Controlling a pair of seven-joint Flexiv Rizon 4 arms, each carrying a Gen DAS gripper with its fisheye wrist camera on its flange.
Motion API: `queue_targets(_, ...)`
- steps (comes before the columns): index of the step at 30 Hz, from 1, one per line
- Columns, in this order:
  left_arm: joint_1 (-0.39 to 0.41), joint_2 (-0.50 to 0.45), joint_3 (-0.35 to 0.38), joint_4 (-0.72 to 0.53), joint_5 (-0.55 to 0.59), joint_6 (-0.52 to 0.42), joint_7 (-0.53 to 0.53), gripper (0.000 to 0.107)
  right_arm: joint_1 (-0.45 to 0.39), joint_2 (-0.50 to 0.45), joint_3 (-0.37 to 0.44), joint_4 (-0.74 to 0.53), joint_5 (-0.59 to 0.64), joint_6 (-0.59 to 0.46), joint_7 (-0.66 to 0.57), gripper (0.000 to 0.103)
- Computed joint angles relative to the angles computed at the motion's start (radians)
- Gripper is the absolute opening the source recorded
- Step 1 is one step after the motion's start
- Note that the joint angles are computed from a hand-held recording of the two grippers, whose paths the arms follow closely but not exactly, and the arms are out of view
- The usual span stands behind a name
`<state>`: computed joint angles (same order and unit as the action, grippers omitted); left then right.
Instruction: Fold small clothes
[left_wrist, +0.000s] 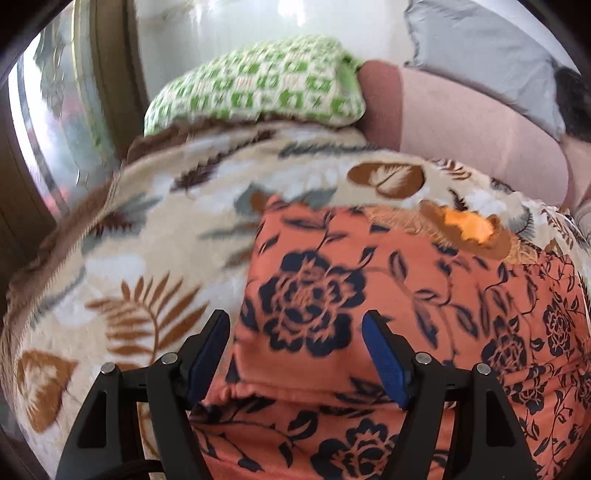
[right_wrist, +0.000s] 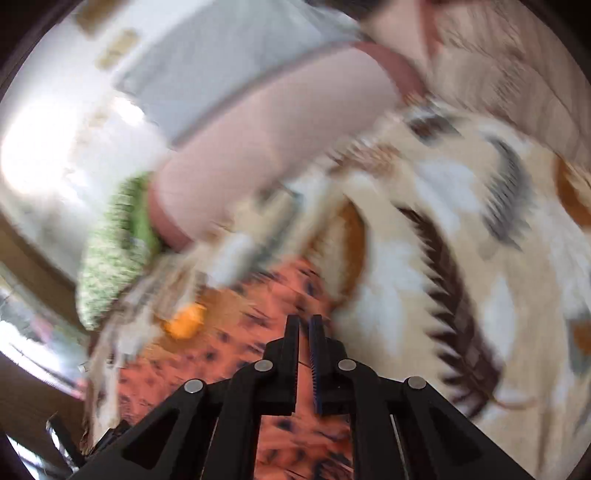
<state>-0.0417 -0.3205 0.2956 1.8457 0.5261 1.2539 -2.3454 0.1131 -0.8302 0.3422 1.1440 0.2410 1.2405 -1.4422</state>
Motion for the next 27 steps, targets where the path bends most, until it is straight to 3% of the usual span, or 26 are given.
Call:
queue_targets(2,0.021,-0.011,-0.026,-0.001,-0.037,0.003,0.040,0.075,-0.006,-0.043,0.056,-0.060,0.020,-0.044,-0.042,0.008)
queue_targets(3,0.038,-0.021,-0.046,-0.001,-0.073,-0.008,0.079,0.075,0.013,-0.062,0.043,-0.087,0.011,-0.077,-0.027,0.008)
queue_targets(5,0.052,-0.046,-0.068,-0.013,-0.128,-0.062,0.150,0.075,0.070,-0.109,-0.019,-0.151,-0.022,-0.152,0.036,0.008)
queue_targets(8,0.040,-0.054,-0.054,-0.021,-0.133,-0.060,0.179,0.076,0.136,-0.174,-0.116,-0.248,-0.092,-0.294,0.161,0.005)
queue_targets(12,0.077,-0.019,-0.070,0.052,-0.229,0.048,0.218,0.076,0.130,-0.148,-0.100,-0.216,-0.071,-0.230,0.142,0.008)
queue_targets(13,0.070,-0.014,-0.056,0.058,-0.230,0.066,0.211,0.076,0.124,-0.129,-0.083,-0.184,-0.060,-0.180,0.111,0.008)
queue_targets(15,0.056,-0.013,-0.034,0.059,-0.224,0.058,0.214,0.078,0.091,-0.115,-0.017,-0.173,-0.026,-0.174,0.040,0.008)
queue_targets(17,0.072,-0.027,-0.059,0.057,-0.283,-0.029,0.313,0.079,0.065,-0.125,0.049,-0.201,0.015,-0.275,-0.037,0.008)
queue_targets(19,0.102,-0.025,-0.082,0.099,-0.303,0.040,0.330,0.080,0.092,-0.140,0.028,-0.223,-0.034,-0.413,-0.015,0.010)
queue_targets(22,0.129,0.037,-0.098,0.170,-0.364,0.075,0.409,0.080,0.142,-0.074,-0.050,-0.115,-0.032,-0.335,-0.055,0.009)
queue_targets(24,0.126,0.100,-0.065,0.239,-0.354,0.122,0.404,0.080,0.100,-0.043,0.003,-0.080,0.026,-0.327,-0.110,0.010)
queue_targets(27,0.180,0.213,-0.083,0.364,-0.449,0.136,0.480,0.080,0.037,0.056,0.041,0.059,0.121,-0.231,-0.185,0.010)
